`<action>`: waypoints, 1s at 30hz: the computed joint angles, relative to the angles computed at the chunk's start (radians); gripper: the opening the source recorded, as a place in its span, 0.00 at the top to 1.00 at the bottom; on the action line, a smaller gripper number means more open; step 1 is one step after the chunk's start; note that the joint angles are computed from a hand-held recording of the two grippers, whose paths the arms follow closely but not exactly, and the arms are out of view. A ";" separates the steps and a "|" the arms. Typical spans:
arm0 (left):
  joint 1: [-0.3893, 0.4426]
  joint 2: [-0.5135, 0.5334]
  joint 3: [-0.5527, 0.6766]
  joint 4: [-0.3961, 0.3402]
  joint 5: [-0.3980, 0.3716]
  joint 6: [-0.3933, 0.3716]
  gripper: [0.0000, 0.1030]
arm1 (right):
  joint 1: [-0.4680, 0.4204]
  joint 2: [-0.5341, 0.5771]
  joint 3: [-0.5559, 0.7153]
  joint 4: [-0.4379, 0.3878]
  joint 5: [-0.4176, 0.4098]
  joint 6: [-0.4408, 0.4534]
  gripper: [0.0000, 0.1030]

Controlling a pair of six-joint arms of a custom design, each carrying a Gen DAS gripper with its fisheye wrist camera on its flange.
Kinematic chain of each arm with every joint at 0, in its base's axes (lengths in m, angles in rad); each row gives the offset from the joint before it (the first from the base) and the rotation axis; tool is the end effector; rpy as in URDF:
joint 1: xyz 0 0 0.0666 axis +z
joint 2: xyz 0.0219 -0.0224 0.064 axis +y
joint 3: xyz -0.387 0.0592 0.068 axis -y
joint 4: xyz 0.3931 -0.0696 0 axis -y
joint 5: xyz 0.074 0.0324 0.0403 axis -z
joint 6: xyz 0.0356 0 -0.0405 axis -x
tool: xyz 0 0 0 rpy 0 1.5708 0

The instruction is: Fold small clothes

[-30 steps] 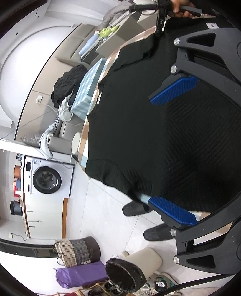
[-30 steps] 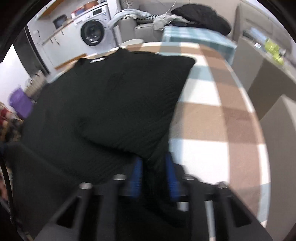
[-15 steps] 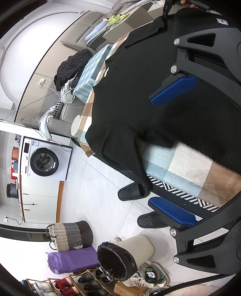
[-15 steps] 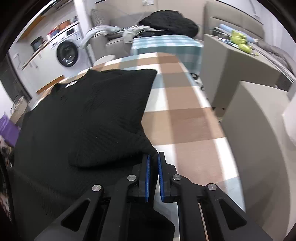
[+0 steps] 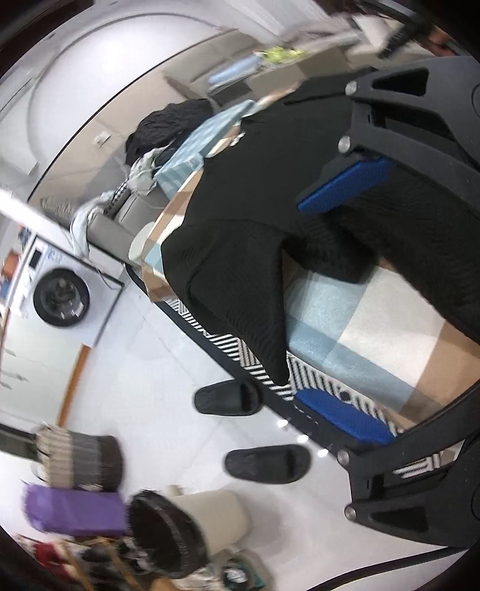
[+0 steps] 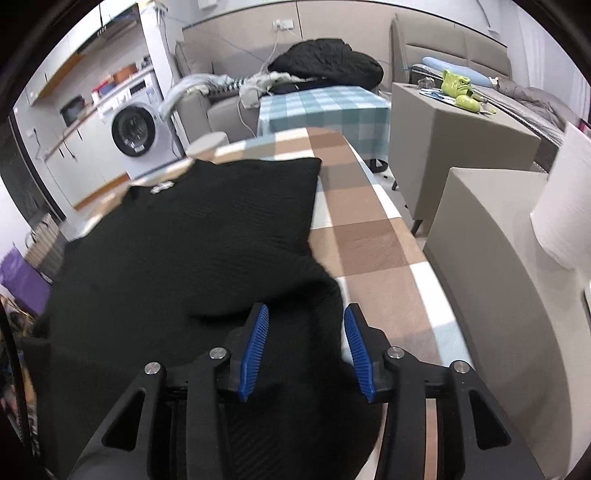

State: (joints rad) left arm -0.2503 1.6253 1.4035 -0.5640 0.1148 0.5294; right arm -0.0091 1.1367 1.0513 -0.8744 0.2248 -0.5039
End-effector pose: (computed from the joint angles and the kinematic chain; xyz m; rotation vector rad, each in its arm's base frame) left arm 0.5526 -0.1459 0.3493 -0.2783 2.3936 -0.5071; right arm 0.3746 -0.0117 0.3876 0.7191 2.3916 -0.0804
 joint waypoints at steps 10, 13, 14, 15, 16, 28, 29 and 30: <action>0.124 0.181 0.088 -0.002 0.266 0.293 0.32 | 0.081 -0.032 -0.016 0.011 0.003 -0.078 0.53; 0.139 0.216 0.094 0.035 0.340 0.335 0.39 | 0.083 -0.027 -0.013 0.016 0.005 -0.078 0.53; 0.142 0.228 0.099 0.047 0.365 0.354 0.44 | 0.082 -0.026 -0.012 0.019 0.002 -0.079 0.53; 0.139 0.230 0.096 0.060 0.371 0.370 0.46 | 0.077 -0.022 -0.011 0.025 -0.004 -0.075 0.53; 0.134 0.232 0.096 0.071 0.366 0.380 0.53 | 0.080 -0.023 -0.009 0.027 -0.002 -0.071 0.53; 0.091 0.208 0.131 0.095 0.137 0.267 0.97 | 0.089 -0.036 -0.021 0.045 0.000 -0.057 0.53; 0.081 0.202 0.140 0.100 0.102 0.239 0.97 | 0.087 -0.040 -0.026 0.046 -0.003 -0.060 0.53; 0.069 0.191 0.156 0.084 0.073 0.214 0.97 | 0.087 -0.045 -0.030 0.047 -0.003 -0.064 0.53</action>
